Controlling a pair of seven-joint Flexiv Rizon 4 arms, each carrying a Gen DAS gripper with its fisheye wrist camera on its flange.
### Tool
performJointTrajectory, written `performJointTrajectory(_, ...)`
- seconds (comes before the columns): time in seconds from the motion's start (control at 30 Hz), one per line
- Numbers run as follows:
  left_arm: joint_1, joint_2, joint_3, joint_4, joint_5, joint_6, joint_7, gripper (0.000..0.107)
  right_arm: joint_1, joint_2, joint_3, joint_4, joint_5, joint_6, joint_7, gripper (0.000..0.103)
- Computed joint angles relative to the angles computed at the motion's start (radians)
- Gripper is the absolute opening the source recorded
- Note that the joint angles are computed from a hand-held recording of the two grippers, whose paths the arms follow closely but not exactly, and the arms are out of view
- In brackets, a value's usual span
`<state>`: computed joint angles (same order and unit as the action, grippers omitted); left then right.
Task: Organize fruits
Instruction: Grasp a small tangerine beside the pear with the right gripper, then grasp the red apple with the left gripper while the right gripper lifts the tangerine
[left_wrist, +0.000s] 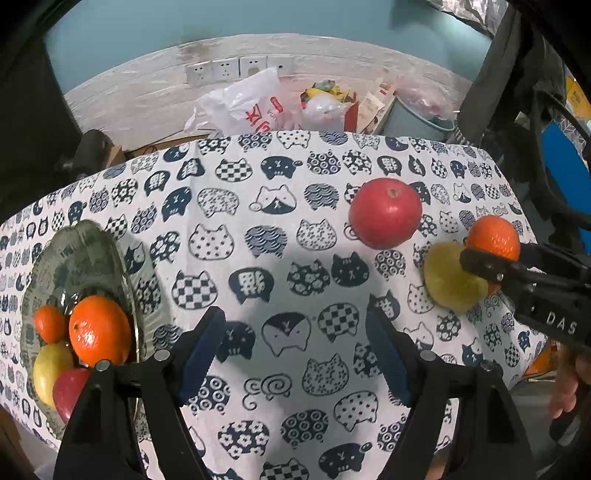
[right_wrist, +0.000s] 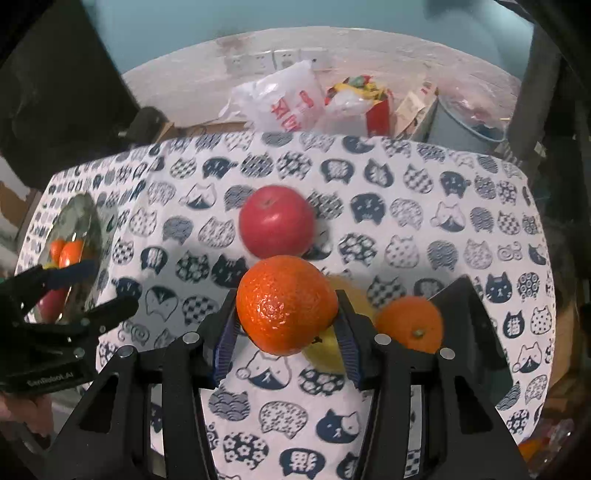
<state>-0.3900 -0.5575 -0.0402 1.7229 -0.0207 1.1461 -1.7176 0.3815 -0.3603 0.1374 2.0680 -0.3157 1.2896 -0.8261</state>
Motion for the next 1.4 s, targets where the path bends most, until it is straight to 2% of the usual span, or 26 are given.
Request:
performJointTrajectory(0.3,-0.003,-0.060,-0.020,-0.096,-0.029,-0.039,0.016,0.080,-0.024,-0.012,-0.039,-0.003,-0.025,0.021,0.008,0.049)
performJointTrajectory(1.03,-0.064,-0.304,-0.034,-0.449,-0.074,-0.188,0.009,0.086,-0.095,-0.097,-0.033,-0.044,0.046,0.028,-0.097,0.049)
performJointTrajectory(1.4,-0.075,-0.395,-0.032,-0.568,-0.088,-0.252,-0.021,0.086,-0.108,-0.113,-0.042,-0.039,0.082,0.039,-0.100,0.049)
